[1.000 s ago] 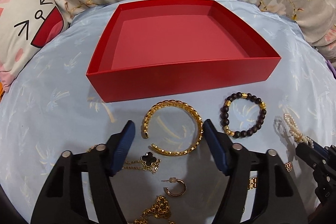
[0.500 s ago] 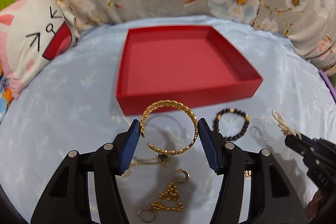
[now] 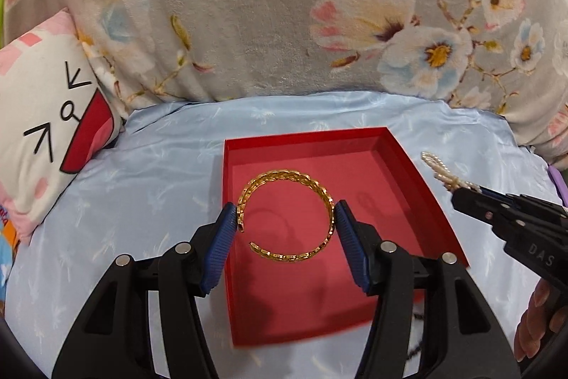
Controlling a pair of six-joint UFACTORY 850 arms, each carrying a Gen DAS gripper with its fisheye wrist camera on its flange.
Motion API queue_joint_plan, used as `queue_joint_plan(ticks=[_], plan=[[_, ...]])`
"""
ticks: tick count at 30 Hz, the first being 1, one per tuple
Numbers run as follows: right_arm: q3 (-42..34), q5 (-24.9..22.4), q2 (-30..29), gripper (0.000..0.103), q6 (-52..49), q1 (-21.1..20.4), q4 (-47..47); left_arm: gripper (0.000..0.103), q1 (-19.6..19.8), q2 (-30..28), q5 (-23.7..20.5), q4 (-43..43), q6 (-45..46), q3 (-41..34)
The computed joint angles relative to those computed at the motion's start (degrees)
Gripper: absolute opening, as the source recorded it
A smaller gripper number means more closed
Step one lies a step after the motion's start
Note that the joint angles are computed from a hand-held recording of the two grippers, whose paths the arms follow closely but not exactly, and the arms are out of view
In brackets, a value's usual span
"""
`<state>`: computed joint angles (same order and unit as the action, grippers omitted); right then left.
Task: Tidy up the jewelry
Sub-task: 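Carry the pearl bracelet into the red box and release it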
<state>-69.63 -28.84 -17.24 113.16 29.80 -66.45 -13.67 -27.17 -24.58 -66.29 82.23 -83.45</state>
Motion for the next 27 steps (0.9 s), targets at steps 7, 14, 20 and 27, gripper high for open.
queue_joint_plan(ticks=[7,14,20,27], plan=[[-8.6,5.7,-8.7,0.012,-17.4,-6.7,17.6,0.055,-2.2,-10.1,-1.4,16.1,-17.9,-13.1],[-13.3,5.0,-13.7,0.012,-29.8,-9.7,32.4,0.055,-3.9,-17.0,-4.5,30.5,-32.1,-22.1],[-17.1,-0.3,-16.5,0.012,-35.0,-10.2,37.3,0.055,-4.7,-20.2,-5.1,36.9,-38.6,-26.1],[-17.5,-2.9,-16.9,0.025,-32.7,-10.2,33.7,0.057,-5.0,-21.6,-5.5,39.8,-41.9,-28.0]])
